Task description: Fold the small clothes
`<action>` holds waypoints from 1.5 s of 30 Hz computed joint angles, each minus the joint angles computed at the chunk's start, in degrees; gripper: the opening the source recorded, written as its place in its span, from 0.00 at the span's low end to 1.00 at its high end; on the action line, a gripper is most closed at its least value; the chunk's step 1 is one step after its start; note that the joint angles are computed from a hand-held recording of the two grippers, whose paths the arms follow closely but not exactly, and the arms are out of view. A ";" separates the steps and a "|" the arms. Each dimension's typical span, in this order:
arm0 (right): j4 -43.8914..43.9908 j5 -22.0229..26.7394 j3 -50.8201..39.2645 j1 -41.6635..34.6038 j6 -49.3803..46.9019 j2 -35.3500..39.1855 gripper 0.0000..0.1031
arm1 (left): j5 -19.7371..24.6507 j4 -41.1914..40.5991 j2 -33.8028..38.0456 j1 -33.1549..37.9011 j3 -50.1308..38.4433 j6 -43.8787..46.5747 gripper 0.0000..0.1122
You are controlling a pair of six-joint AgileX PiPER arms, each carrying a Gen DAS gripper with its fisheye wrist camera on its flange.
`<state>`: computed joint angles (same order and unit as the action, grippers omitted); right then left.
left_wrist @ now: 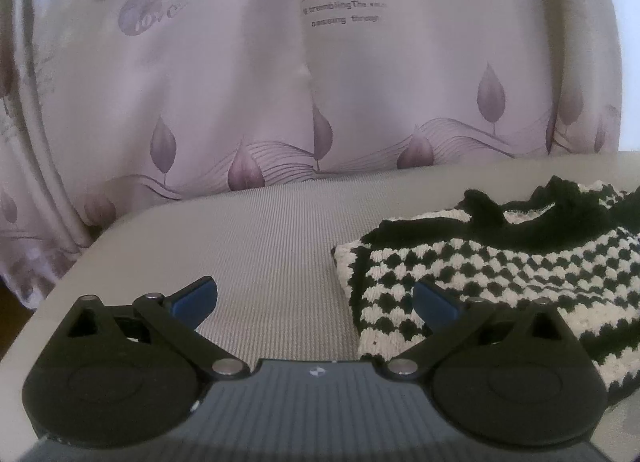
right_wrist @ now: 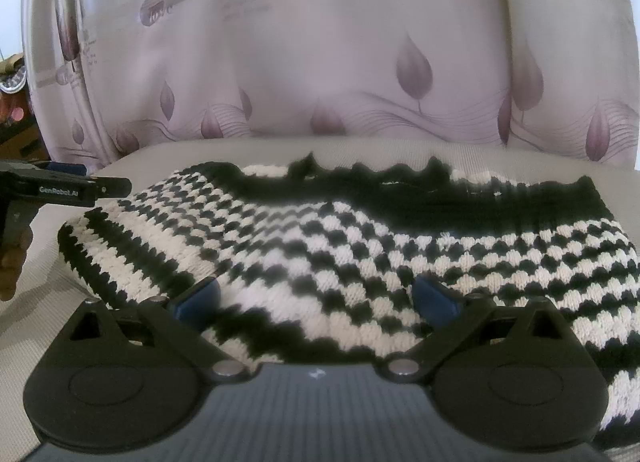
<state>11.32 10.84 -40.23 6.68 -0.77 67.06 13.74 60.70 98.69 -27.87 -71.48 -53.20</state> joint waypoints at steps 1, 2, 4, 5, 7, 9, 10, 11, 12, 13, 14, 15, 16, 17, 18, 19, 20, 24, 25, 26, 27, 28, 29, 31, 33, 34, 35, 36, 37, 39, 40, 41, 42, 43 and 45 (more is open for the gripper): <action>0.71 0.02 0.01 -0.12 -0.73 -0.03 1.00 | 0.04 1.31 0.17 -0.11 -0.02 -1.09 0.92; 1.26 0.00 0.03 -0.18 -1.23 -0.03 1.00 | 0.08 2.66 0.32 -0.23 -0.01 -2.21 0.92; 1.94 -0.04 0.06 -0.26 -1.92 -0.03 1.00 | 0.06 4.13 0.63 -0.31 -0.06 -3.34 0.92; 1.66 -0.01 0.04 -0.22 -1.66 -0.03 1.00 | 0.03 4.36 0.75 -0.33 -0.12 -3.50 0.92; 1.66 -0.01 0.04 -0.22 -1.66 -0.03 1.00 | 0.03 6.29 0.99 -0.47 -0.04 -5.18 0.92; 2.29 -0.08 0.08 -0.27 -2.25 -0.03 1.00 | 0.10 7.45 1.34 -0.58 -0.15 -6.05 0.92; 2.21 0.01 0.05 -0.30 -2.25 -0.05 1.00 | 0.02 7.68 1.50 -0.58 -0.22 -6.18 0.92; 2.21 0.01 0.05 -0.30 -2.25 -0.05 1.00 | -0.01 7.85 1.65 -0.59 -0.29 -6.25 0.92; 2.60 0.01 0.06 -0.36 -2.65 -0.07 1.00 | 0.04 8.18 1.81 -0.66 -0.36 -6.52 0.92; 2.61 0.04 0.05 -0.36 -2.67 -0.08 1.00 | 0.10 8.84 1.96 -0.74 -0.41 -7.11 0.92; 2.61 0.04 0.05 -0.36 -2.67 -0.08 1.00 | 0.18 9.70 2.12 -0.83 -0.46 -7.91 0.92; 2.95 0.05 0.05 -0.42 -3.02 -0.08 1.00 | 0.12 10.67 2.27 -0.85 -0.46 -8.74 0.92; 2.94 0.09 0.04 -0.43 -3.03 -0.10 1.00 | 0.18 11.56 2.41 -0.92 -0.46 -9.52 0.92; 2.94 0.09 0.04 -0.43 -3.03 -0.10 1.00 | 0.28 12.02 2.56 -0.99 -0.54 -9.88 0.92; 3.34 0.10 0.04 -0.48 -3.43 -0.12 1.00 | 0.28 12.37 2.72 -1.02 -0.59 -10.14 0.92; 3.48 0.11 0.04 -0.49 -3.56 -0.14 1.00 | 0.31 12.76 2.82 -1.08 -0.55 -10.47 0.92; 3.48 0.11 0.04 -0.49 -3.56 -0.14 1.00 | 0.40 13.16 2.97 -1.17 -0.58 -10.78 0.92; 3.48 0.19 0.01 -0.54 -3.63 -0.18 1.00 | 0.42 14.54 3.64 -1.16 -0.90 -11.75 0.92; 3.77 0.21 0.01 -0.58 -3.91 -0.19 1.00 | 0.43 14.67 3.73 -1.16 -0.96 -11.93 0.92; 3.77 0.21 0.01 -0.58 -3.91 -0.19 1.00 | 0.49 14.81 3.74 -1.18 -0.96 -12.07 0.92; 4.10 0.20 0.03 -0.61 -4.22 -0.21 1.00 | 0.49 15.02 3.80 -1.18 -0.98 -12.26 0.92; 4.10 0.22 0.01 -0.62 -4.23 -0.23 1.00 | 0.41 15.03 3.85 -1.17 -0.99 -12.19 0.92; 4.19 0.22 0.01 -0.63 -4.32 -0.23 1.00 | 0.35 15.08 3.88 -1.15 -1.00 -12.13 0.92; 4.23 0.29 -0.02 -0.67 -4.42 -0.25 1.00 | 0.46 15.77 4.31 -1.18 -1.29 -12.56 0.92; 4.77 0.37 -0.04 -0.77 -4.99 -0.28 1.00 | 0.33 15.74 4.71 -1.11 -1.61 -12.42 0.92; 4.82 0.38 -0.04 -0.78 -5.03 -0.29 1.00 | 0.45 16.05 4.88 -1.17 -1.75 -12.80 0.92; 5.02 0.39 -0.04 -0.81 -5.24 -0.28 1.00 | 0.51 16.39 4.97 -1.22 -1.80 -13.17 0.92; 5.03 0.41 -0.05 -0.83 -5.28 -0.30 1.00 | 0.46 16.57 5.02 -1.20 -1.81 -13.34 0.92; 5.11 0.44 -0.06 -0.85 -5.37 -0.31 1.00 | 0.46 16.86 5.09 -1.19 -1.83 -13.62 0.92; 5.37 0.45 -0.06 -0.90 -5.63 -0.31 1.00 | 0.54 16.91 5.21 -1.26 -1.92 -13.65 0.92; 5.37 0.45 -0.06 -0.90 -5.63 -0.31 1.00 | 0.57 17.00 5.31 -1.28 -2.02 -13.62 0.92; 5.37 0.45 -0.06 -0.90 -5.63 -0.31 1.00 | 0.66 17.56 5.41 -1.34 -2.05 -14.12 0.92; 5.39 0.47 -0.08 -0.90 -5.65 -0.32 1.00 | 0.63 17.89 5.50 -1.34 -2.08 -14.43 0.92; 5.39 0.47 -0.08 -0.90 -5.65 -0.32 1.00 | 0.65 17.92 5.59 -1.35 -2.15 -14.49 0.92; 5.43 0.45 -0.09 -0.91 -5.69 -0.31 1.00 | 0.71 18.29 5.61 -1.41 -2.11 -14.89 0.92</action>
<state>16.75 11.29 -40.32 5.77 -6.46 66.75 14.45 78.99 104.30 -29.28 -73.59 -68.09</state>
